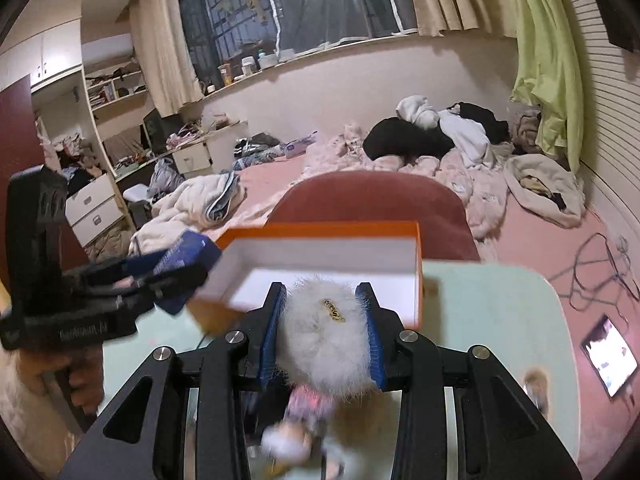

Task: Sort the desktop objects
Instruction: 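Drop blue Durex tin into box with left gripper while right drops fluffy keychain, then drop plastic bag into box with left gripper while right drops duck keychain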

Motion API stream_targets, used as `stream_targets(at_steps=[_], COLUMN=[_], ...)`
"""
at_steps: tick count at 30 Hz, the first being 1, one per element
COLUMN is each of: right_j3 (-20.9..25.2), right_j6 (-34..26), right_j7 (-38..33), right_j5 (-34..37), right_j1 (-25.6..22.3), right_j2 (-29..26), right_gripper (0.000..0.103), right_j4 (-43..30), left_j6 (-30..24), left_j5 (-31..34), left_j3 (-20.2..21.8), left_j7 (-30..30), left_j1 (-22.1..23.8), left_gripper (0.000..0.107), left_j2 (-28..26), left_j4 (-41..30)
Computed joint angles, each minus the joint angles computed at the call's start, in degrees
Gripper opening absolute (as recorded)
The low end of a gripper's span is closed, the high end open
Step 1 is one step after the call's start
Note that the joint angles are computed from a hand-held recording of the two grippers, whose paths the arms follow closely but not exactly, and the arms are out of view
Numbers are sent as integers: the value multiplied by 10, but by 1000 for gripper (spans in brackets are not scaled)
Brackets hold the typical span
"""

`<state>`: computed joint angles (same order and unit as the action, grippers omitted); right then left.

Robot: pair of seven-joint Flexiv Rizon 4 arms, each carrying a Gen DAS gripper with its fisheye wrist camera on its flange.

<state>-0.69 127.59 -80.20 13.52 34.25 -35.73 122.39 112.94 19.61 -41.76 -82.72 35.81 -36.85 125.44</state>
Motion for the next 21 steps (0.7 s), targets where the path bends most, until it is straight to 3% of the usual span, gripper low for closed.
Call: stream_targets(at_steps=[5,7,8,13,15,17,19,21], right_j3=[-22,-25,-34,-146,-170,-158,-155,-192], right_j6=[-88,-142,-153,-142,-148,-148,-137,-122], right_j7=[45,62,103,81,77,80,86,83], right_j5=[-7,-10,-44,-4,0,-7,1,35], right_j1=[-9,-14,-15,99,124,116,118,163], right_j2=[-36,-43,-49,-66,-67,-55,-42,-34], right_gripper=[42,46,47,53,55,55,55,55], right_j4=[-87,-108,-105,-84,-76,-65,-50,-29], left_j6=[-23,-26,3,29,21,9,37,66], left_j5=[-76,-78,-67,-64,-67,-32,3,27], left_j3=[109,111,122,184,172,115,62,54], left_j7=[-12,-10,-3,-1,3,-21,-35,-54], left_j1=[-110,-110,-116,-169,-158,-98,-39,-16], left_gripper=[72,77,80,84,84,84,85,94], left_j2=[-5,-14,-21,-12,-6,-3,-11,7], left_j4=[-53,-54,-51,-48,-41,-27,-5,23])
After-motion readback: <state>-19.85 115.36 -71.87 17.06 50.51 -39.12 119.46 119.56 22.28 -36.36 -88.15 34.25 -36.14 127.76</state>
